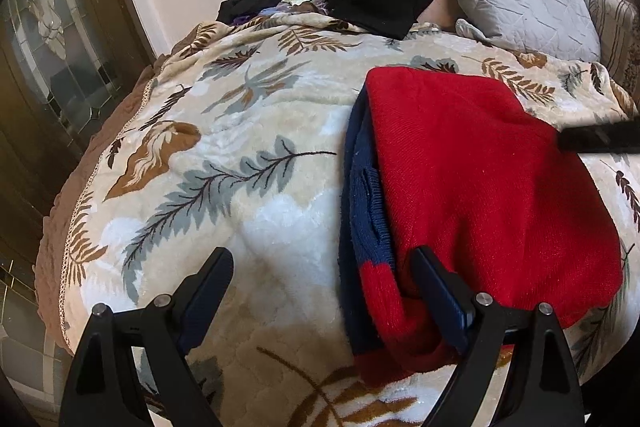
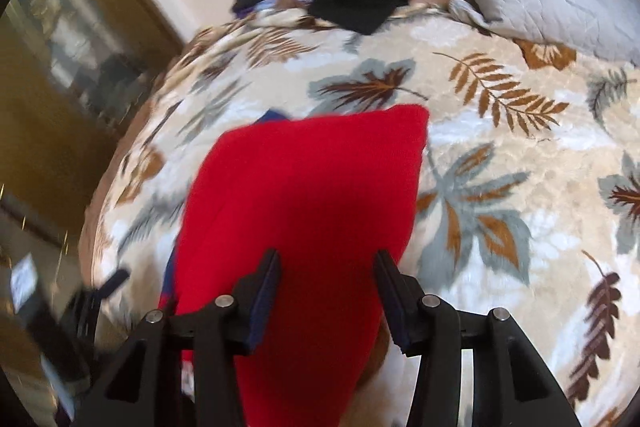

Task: Fold small clothes
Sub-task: 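Lower the folded red layer and smooth it flat with the right tool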

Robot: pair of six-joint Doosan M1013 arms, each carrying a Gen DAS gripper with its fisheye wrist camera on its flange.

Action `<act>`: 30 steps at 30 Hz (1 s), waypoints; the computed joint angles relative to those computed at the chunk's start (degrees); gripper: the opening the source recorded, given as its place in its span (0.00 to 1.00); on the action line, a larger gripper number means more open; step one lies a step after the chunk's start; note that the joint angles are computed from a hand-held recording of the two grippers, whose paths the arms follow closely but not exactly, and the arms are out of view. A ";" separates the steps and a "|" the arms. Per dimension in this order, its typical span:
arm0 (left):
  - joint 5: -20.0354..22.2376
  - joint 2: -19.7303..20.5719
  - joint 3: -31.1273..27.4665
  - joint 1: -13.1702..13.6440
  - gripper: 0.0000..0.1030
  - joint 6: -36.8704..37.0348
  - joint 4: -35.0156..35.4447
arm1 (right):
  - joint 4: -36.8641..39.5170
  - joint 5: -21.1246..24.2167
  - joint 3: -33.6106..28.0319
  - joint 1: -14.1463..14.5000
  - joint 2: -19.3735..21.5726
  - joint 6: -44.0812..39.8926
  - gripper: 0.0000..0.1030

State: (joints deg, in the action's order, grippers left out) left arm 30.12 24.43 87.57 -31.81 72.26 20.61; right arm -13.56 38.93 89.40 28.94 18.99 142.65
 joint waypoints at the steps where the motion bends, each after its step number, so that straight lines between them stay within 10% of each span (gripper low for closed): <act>1: 0.03 -0.02 0.03 -0.07 0.89 -0.42 0.41 | -0.44 0.21 0.26 0.57 -0.26 -0.20 0.51; 17: -0.11 -0.10 0.80 -0.81 0.89 -4.26 5.52 | -6.42 -4.81 5.46 3.60 -0.54 4.58 0.54; 22: -0.13 -0.40 0.08 0.58 0.88 2.42 -4.06 | -2.67 -5.49 5.74 2.90 -1.36 3.25 0.58; 30: -9.36 -3.00 2.66 1.74 0.88 0.38 -6.73 | -6.81 -9.84 8.14 2.22 -4.33 7.32 0.58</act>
State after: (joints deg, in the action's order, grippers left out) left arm 20.76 21.43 90.23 -30.08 72.64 13.88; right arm -20.36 29.09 97.54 31.15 14.66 149.96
